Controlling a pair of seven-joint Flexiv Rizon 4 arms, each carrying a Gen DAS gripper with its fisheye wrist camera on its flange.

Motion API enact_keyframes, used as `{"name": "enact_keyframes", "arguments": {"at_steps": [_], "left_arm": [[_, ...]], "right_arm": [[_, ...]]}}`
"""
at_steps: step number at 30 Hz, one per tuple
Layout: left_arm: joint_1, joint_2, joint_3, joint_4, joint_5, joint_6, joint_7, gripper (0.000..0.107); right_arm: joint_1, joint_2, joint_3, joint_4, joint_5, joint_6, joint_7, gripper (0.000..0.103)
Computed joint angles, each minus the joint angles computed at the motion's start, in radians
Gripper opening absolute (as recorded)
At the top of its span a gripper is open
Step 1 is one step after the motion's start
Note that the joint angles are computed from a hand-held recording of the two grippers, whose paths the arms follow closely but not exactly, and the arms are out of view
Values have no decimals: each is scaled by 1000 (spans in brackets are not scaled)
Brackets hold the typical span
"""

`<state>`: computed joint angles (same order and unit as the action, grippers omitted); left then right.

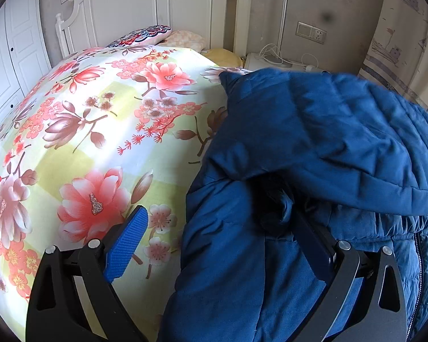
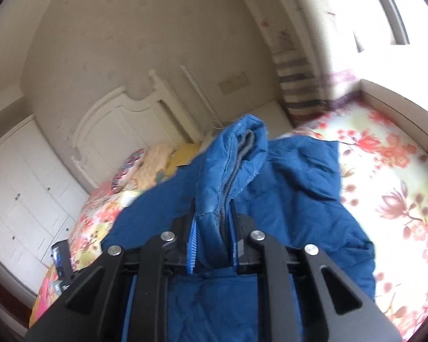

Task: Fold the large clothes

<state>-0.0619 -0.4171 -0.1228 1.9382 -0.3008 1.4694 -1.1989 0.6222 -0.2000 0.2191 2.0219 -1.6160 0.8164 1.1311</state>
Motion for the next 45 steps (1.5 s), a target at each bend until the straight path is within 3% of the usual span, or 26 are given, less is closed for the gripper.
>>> {"name": "enact_keyframes", "arguments": {"at_steps": [4, 6, 7, 8, 9, 11, 12, 13, 18, 20, 22, 24, 27, 28, 29, 31, 32, 33, 35, 37, 39, 41, 42, 43, 45], "left_arm": [[5, 2, -7, 4, -5, 1, 3, 99], [7, 1, -10, 4, -6, 1, 6, 99], [9, 2, -12, 5, -9, 3, 7, 99], [6, -1, -8, 1, -8, 0, 4, 99], [3, -2, -6, 0, -6, -2, 3, 99], [3, -1, -6, 2, -5, 2, 2, 99], [4, -1, -8, 3, -7, 1, 2, 99], [5, 0, -9, 3, -8, -1, 2, 99], [3, -1, -6, 1, -5, 0, 2, 99], [3, -1, -5, 1, -4, 2, 2, 99], [17, 0, -22, 7, -15, 10, 12, 99], [31, 3, -40, 16, -29, 26, 21, 99], [83, 27, -110, 80, -94, 144, 41, 98], [120, 41, -148, 123, -96, 262, -19, 89], [185, 56, -217, 171, -107, 396, -91, 87], [325, 84, -337, 218, -19, 531, -250, 87], [395, 97, -400, 223, 35, 541, -294, 87], [464, 115, -461, 201, 128, 490, -343, 87], [577, 121, -619, 166, 170, 389, -291, 93], [578, 106, -673, 88, 225, 242, -247, 96], [470, 80, -597, 0, 290, 121, -240, 97], [330, 21, -481, -136, 494, -11, -343, 97], [260, 4, -410, -183, 539, -43, -383, 97], [191, -28, -349, -234, 561, -100, -397, 97], [59, -69, -221, -269, 461, -145, -318, 97]], "right_arm": [[-45, -53, 0, 42, 97, 117, 7, 22], [-55, -68, -36, 62, -10, 198, 145, 25], [-57, -60, -33, 65, -12, 195, 149, 35], [-46, -44, -20, 70, 43, 152, 109, 48], [-25, -29, -3, 73, 118, 86, 59, 55], [70, -6, 41, 35, 324, -185, -96, 58], [103, -9, 51, 1, 360, -282, -167, 58], [109, -21, 59, -30, 347, -313, -233, 58], [152, -137, 2, -197, 373, -256, -586, 58], [166, -193, -13, -264, 461, -271, -718, 65], [170, -227, -20, -294, 599, -293, -796, 66], [169, -236, -48, -258, 579, -220, -754, 67], [189, -240, -62, -268, 597, -242, -781, 67], [190, -237, -65, -264, 598, -237, -780, 67], [191, -232, -67, -256, 595, -227, -772, 67], [191, -230, -70, -253, 592, -211, -760, 67], [193, -231, -71, -254, 593, -212, -761, 67], [197, -232, -71, -259, 598, -222, -768, 67], [202, -236, -71, -269, 605, -235, -780, 68], [202, -234, -73, -266, 604, -232, -778, 68], [203, -235, -73, -268, 605, -234, -780, 68], [204, -235, -74, -268, 607, -236, -782, 68], [204, -235, -74, -267, 607, -236, -782, 68], [204, -234, -74, -266, 606, -236, -782, 68], [203, -235, -74, -267, 606, -233, -782, 68]]}}
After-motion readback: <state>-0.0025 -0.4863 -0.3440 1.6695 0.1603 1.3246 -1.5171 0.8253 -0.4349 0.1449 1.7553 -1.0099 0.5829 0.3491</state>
